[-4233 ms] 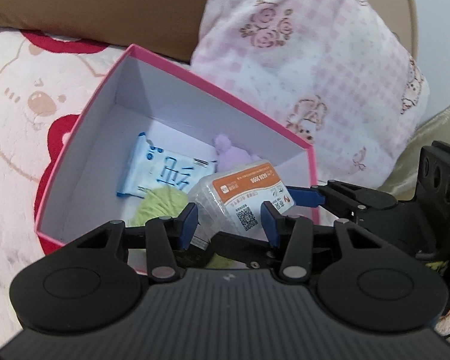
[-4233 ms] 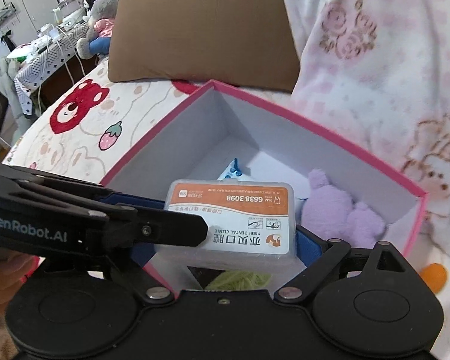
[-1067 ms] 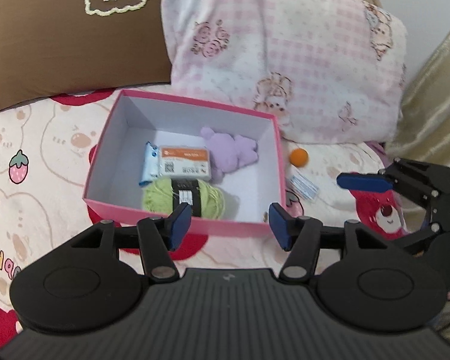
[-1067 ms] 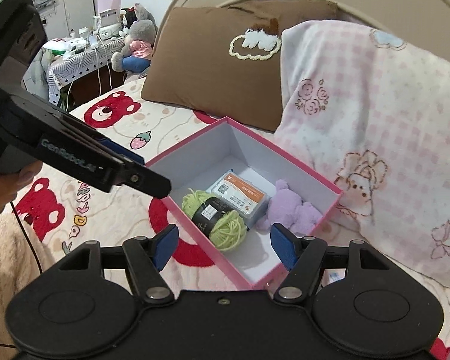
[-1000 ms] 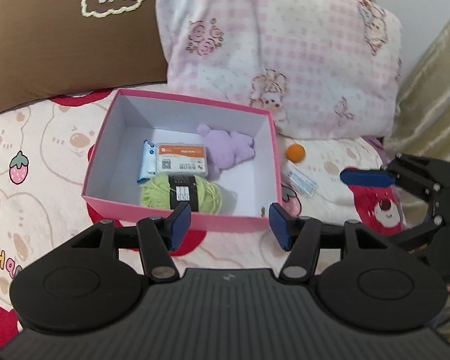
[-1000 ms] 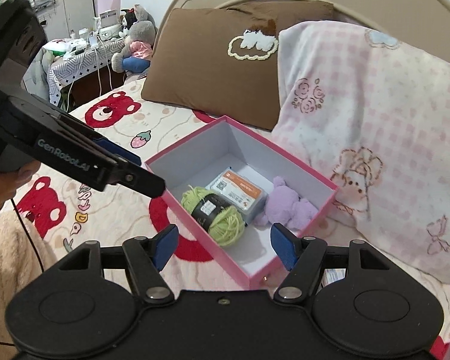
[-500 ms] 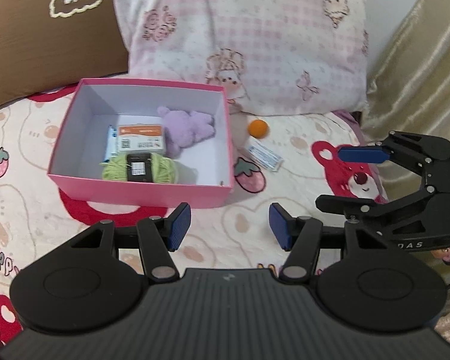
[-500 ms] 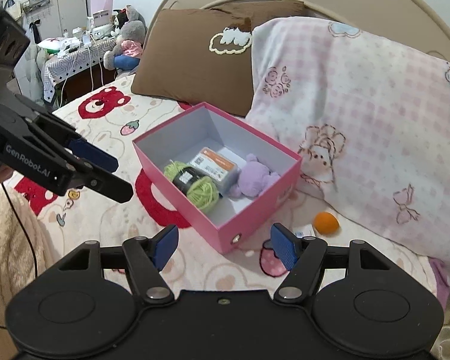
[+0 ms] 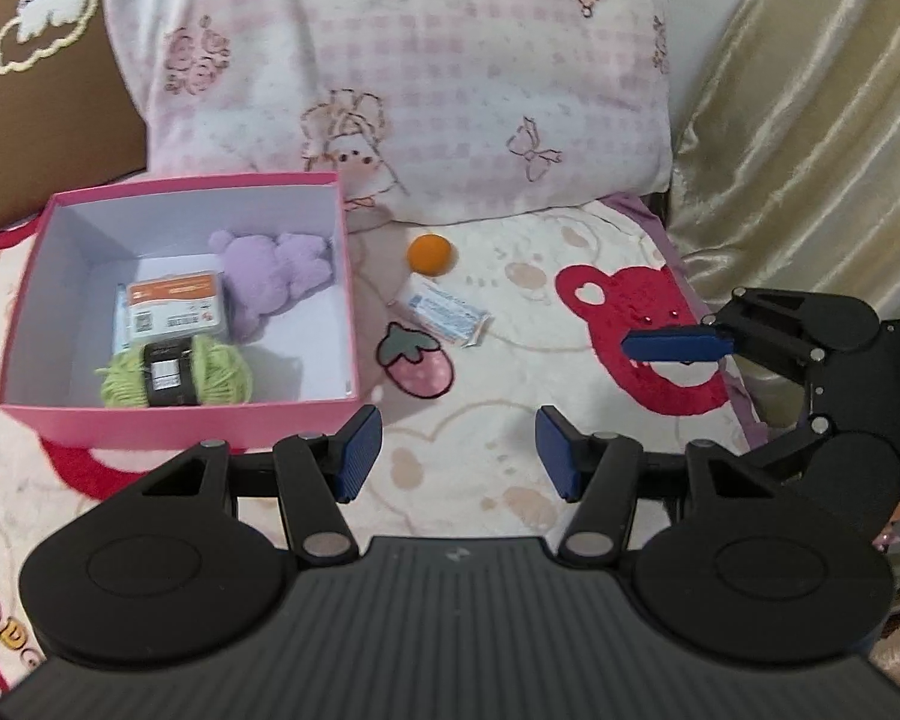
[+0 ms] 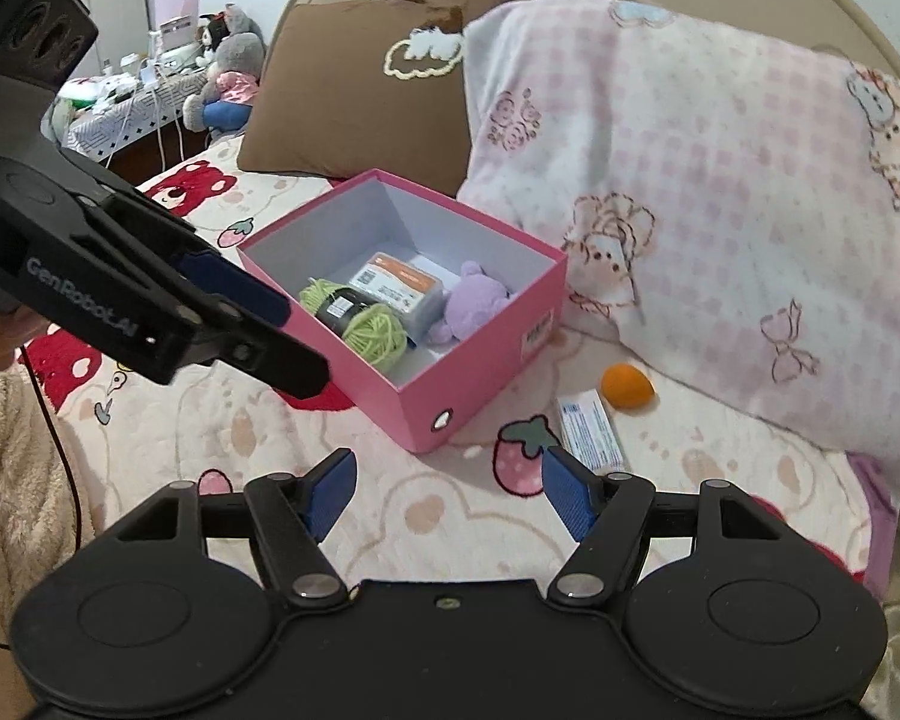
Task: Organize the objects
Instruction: 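Withdraw the left gripper toward the white packet and orange sponge, then lower the open left gripper around the white packet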
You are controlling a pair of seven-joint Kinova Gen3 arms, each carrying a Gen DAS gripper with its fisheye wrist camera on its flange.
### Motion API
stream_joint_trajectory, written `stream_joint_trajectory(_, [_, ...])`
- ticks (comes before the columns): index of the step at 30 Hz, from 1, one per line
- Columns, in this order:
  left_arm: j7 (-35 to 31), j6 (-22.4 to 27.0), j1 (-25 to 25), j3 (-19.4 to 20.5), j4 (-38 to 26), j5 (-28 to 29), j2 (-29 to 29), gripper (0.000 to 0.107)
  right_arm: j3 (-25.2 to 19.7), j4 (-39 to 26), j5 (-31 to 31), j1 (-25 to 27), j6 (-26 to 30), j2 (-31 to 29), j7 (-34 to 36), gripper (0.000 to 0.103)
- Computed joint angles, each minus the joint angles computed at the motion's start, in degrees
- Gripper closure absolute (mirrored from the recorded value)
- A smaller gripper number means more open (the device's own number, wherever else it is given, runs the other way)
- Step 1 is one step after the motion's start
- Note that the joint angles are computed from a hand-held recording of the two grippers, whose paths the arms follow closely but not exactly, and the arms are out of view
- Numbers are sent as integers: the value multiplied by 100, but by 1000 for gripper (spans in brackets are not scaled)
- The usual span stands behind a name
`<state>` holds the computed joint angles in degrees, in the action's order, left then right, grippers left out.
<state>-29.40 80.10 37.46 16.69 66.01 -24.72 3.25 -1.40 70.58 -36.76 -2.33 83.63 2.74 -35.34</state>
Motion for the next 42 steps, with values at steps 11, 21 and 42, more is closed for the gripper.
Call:
stream_joint_trajectory(11, [-132,-1111,39,-210,387,-125,364,53,89,1181,-171,51,-1342,-137,649,29])
stream_joint_trajectory(21, [-487,-1734,-90,-569,413,359,931,54,-38,1741,-512,145,-2122,91,628,29])
stream_joint_trajectory(42, [649,-2627,248,-1333,924,-473,1746,63,-657,2002,-671,161,-3642,1172,1509,29])
